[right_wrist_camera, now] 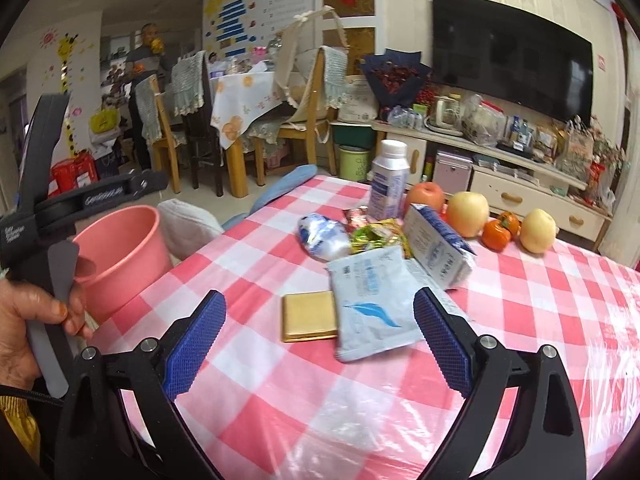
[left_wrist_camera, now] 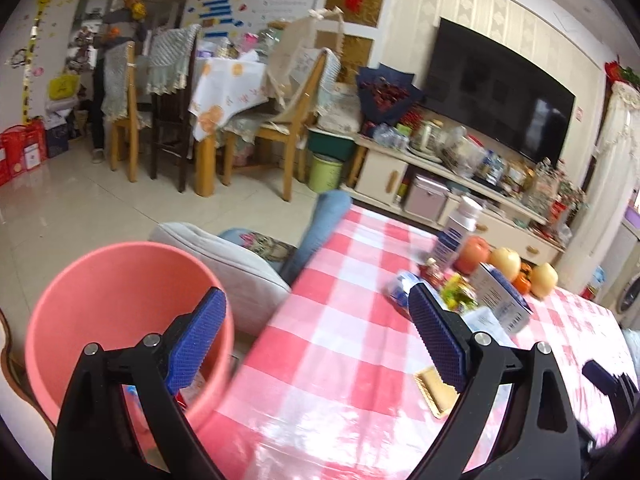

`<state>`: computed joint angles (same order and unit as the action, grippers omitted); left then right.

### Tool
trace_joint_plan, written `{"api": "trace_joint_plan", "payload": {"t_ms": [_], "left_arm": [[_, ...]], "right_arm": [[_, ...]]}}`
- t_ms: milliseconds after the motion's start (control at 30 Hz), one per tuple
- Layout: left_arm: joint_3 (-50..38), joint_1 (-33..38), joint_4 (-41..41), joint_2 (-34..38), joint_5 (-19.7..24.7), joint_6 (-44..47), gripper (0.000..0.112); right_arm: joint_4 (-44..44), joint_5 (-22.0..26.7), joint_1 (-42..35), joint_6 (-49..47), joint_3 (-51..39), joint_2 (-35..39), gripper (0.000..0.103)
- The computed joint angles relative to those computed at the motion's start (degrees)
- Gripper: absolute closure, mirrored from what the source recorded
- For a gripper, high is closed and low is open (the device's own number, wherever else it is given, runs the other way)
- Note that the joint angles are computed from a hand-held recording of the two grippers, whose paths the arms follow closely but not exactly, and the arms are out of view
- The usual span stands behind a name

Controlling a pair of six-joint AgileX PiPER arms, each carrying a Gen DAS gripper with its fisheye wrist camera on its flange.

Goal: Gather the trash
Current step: 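Move both tools back toward the remaining items on the table, then grasp the yellow snack bag with the left tool while the right tool grasps the blue-and-white carton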

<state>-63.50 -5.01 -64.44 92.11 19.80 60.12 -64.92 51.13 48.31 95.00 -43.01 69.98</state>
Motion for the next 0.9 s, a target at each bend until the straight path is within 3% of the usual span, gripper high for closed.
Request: {"api": "trace_joint_plan", "payload": {"t_ms": [267,367,467,567,767,900], "left_arm": [[-3.8,-2.92,6.75,1.43,11.52,-9.97,0.019],[-7.01,-6.34,17.01,3.12,11.83,-21.69,0.019],[-11.64,-9.23,25.07,6.16,13.65,-30.88,0.019],[-17.9,-12.18,30.52,10.05,15.38,-36.86,0.019],[-32.37,-18.02,35.87,20.55,17.35,-42.79,0.019],[-45.62,-20.14,35.82,30.46,22.73,-45.46,0.019]], "right_arm": [[4.64,-8.21,-12.44,-5.08,6.23,-7.53,0.009],[8.32,-9.71,-17.43,-9.88,6.71,-7.99,0.009],[13.24,-15.88,-25.65,-16.68,8.17,-9.71,0.009],[19.43,-20.67,-33.54,-24.93,9.11,-11.12,0.009],[32.96,-25.76,-45.26,-41.35,9.47,-11.66,0.009],[43.85,-29.76,-52.44,-54.9,9.59,-10.67,0.009]]}}
